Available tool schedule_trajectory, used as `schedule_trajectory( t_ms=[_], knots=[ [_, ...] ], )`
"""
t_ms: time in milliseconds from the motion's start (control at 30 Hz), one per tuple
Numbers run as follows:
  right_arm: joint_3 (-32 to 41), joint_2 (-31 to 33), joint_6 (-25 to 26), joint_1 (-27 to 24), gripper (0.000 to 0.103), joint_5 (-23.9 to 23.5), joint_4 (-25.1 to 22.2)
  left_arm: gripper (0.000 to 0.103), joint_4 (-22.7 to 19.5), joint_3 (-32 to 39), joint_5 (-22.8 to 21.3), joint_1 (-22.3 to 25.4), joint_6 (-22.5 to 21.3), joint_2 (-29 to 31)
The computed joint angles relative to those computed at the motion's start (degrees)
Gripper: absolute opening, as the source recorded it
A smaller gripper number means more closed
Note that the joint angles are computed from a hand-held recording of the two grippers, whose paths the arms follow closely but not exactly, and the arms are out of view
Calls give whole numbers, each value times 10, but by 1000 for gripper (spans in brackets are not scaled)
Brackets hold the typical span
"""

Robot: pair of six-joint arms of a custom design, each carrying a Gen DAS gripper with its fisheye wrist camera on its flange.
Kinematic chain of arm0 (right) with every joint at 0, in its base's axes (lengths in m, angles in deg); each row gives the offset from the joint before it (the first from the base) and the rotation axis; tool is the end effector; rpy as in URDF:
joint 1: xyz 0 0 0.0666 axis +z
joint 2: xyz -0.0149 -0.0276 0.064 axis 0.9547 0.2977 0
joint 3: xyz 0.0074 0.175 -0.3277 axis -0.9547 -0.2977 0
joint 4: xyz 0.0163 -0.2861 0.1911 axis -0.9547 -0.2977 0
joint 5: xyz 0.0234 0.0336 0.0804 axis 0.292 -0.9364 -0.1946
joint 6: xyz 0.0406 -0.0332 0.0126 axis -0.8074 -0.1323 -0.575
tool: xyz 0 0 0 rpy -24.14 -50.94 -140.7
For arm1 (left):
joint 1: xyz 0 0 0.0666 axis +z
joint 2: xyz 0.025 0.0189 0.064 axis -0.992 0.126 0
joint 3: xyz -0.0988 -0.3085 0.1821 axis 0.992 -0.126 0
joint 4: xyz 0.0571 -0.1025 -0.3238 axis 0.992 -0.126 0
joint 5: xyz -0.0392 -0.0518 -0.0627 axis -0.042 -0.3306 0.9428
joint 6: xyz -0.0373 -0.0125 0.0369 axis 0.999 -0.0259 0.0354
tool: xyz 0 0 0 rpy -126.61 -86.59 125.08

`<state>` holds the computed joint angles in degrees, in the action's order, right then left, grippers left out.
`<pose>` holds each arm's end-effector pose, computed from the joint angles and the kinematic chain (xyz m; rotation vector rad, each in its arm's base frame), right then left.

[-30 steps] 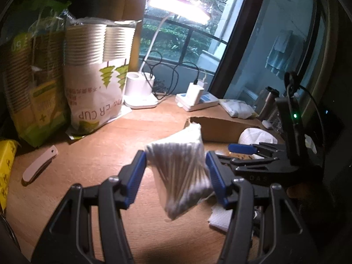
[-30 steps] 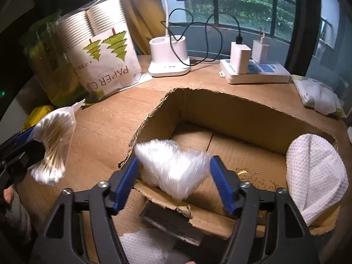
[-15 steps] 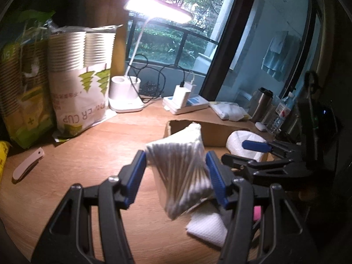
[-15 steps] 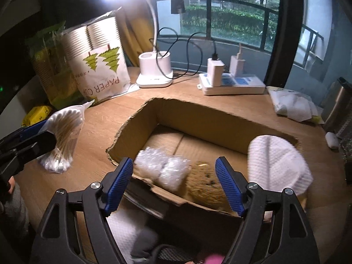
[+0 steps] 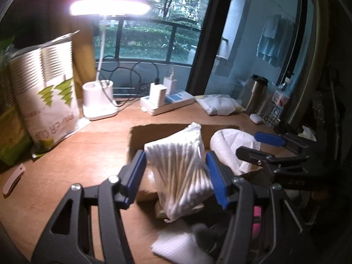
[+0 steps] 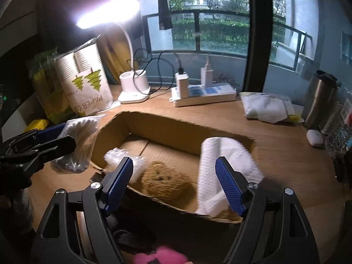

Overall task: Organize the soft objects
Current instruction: 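Lower the cotton swab bag into the box and open the left tool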

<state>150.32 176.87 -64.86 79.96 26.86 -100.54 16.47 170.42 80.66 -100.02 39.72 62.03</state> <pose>0.5662 0.0882 0.4345 -0.7692 2.2114 0.4588 0.4391 -0.1349 0.4458 -0.0389 2.2058 -0.2797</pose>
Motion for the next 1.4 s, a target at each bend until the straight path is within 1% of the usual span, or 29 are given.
schedule_trajectory(
  t_ms=[100,200,467,733,900,1000,1033,1100,1167,1400],
  knots=[
    [-3,1,-2,-15,80,7,21,57,-12,31,-8,-10,-8,28],
    [7,13,-11,-31,80,-1,23,57,-26,68,-14,-20,-16,60],
    [42,50,-5,-59,80,-8,12,58,-66,154,-19,-42,-19,136],
    [87,92,-1,-79,80,-14,-11,59,-129,243,-25,-51,-13,212],
    [112,112,-9,-87,80,-19,-22,59,-161,279,-17,-52,-3,241],
    [118,117,-11,-88,80,-22,-25,63,-176,294,-24,-55,-9,252],
    [116,116,-12,-88,80,-22,-24,67,-178,295,-24,-56,-9,253],
    [115,114,-13,-88,80,-23,-22,70,-177,295,-28,-57,-9,251],
    [107,107,-15,-88,80,-24,-17,79,-170,287,-33,-57,-8,244],
    [65,71,-12,-87,80,-23,6,81,-145,253,-27,-56,-1,209]
  ],
)
